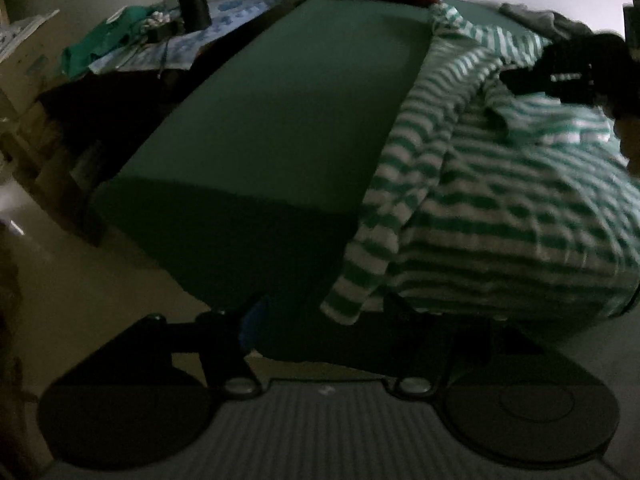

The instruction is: Fold clothes

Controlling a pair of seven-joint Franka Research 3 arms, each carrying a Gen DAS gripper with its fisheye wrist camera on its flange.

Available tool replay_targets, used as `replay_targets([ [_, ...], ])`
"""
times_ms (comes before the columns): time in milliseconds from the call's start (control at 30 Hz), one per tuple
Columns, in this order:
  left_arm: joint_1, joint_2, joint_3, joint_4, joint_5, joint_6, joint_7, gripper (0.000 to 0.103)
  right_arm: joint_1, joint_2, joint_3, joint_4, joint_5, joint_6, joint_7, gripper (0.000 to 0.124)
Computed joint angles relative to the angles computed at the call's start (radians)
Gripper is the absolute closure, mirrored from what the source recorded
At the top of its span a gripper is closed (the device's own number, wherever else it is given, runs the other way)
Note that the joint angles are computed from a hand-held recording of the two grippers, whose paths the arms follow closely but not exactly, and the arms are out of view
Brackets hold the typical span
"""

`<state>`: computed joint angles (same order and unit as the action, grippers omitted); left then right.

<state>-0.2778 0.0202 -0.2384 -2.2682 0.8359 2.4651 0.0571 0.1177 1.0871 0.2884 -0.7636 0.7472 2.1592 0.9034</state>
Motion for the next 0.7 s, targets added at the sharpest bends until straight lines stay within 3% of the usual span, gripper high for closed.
replay_targets([
  [133,0.019,0.004,0.017,-0.014,0.073,0.102,0.039,0.037,-0.009,-0.045,-0.012,-0.064,-0.001,0.021,0.012,0.106],
  [200,0.033,0.004,0.026,-0.026,0.075,0.164,0.084,0.043,-0.004,-0.057,-0.018,-0.082,-0.004,0.036,0.024,0.106],
  [233,0.046,0.005,0.034,-0.039,0.036,0.221,0.135,0.059,-0.001,-0.064,-0.02,-0.095,-0.005,0.045,0.027,0.106],
  [267,0.06,0.008,0.041,-0.053,-0.022,0.28,0.201,0.091,0.0,-0.078,-0.021,-0.12,-0.002,0.064,0.029,0.106],
  [300,0.069,0.006,0.045,-0.067,-0.053,0.322,0.24,0.102,-0.001,-0.089,-0.021,-0.14,0.003,0.079,0.034,0.106],
  [367,0.082,-0.002,0.051,-0.089,-0.075,0.375,0.292,0.102,-0.001,-0.109,-0.021,-0.178,0.012,0.11,0.043,0.106],
  [533,0.092,-0.065,0.041,-0.122,-0.085,0.371,0.345,0.103,-0.011,-0.146,-0.005,-0.261,0.059,0.184,0.039,0.106],
  [700,0.097,-0.11,0.008,-0.119,-0.062,0.348,0.328,0.103,-0.006,-0.157,-0.015,-0.271,0.056,0.196,0.056,0.106],
])
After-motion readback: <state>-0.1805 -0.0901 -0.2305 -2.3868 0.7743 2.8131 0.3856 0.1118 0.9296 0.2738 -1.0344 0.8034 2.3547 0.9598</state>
